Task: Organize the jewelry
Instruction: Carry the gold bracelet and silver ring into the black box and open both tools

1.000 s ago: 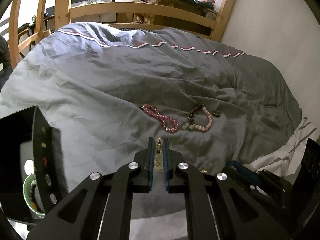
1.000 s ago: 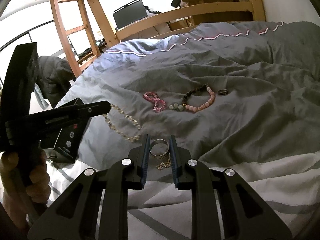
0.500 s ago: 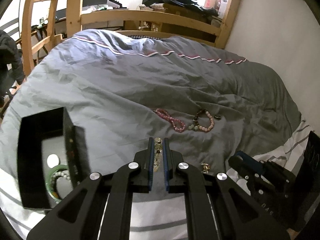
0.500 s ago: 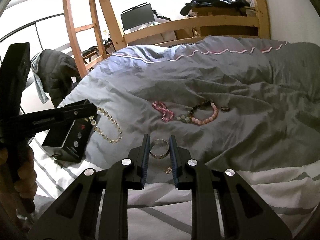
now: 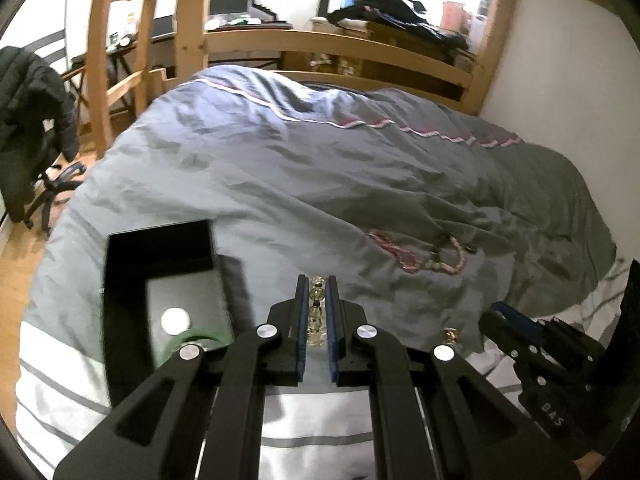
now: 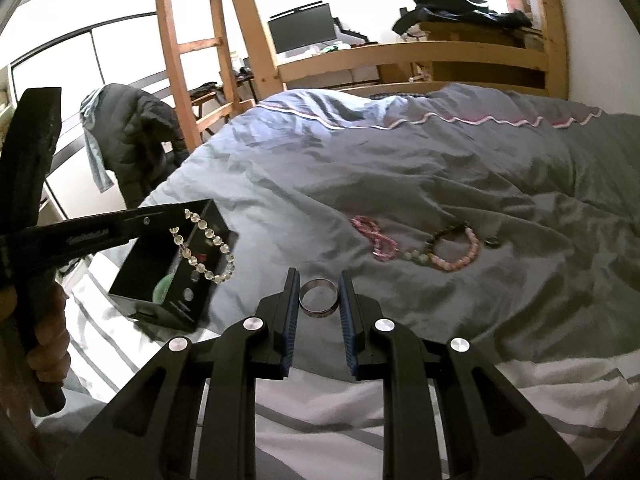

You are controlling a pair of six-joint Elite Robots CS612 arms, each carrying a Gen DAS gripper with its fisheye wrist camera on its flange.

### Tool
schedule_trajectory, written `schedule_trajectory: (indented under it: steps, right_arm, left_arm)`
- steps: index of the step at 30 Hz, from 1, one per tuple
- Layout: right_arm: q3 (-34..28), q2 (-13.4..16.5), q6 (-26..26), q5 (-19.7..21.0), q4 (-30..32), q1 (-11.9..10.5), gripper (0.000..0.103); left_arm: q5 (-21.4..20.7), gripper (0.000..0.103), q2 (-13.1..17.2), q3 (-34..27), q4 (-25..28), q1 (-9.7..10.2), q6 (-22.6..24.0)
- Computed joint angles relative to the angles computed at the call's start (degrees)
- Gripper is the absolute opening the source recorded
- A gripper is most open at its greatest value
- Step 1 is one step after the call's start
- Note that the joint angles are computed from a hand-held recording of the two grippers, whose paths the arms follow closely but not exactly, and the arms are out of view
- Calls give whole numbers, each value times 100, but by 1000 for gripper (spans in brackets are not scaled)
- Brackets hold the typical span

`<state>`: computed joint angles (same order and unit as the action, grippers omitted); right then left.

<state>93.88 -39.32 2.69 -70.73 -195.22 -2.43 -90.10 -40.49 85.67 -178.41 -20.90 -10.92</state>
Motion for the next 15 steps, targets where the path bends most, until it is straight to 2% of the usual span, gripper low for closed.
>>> schedule_trajectory:
  steps: [8, 15]
  right_arm:
    - [-210, 42, -246, 73, 247, 188, 20]
    - [-480, 122, -454, 164, 506, 391, 20]
  left_arm:
    - [231, 8, -146, 136, -201, 221, -162]
    - [396, 8, -186, 164, -63, 390, -317]
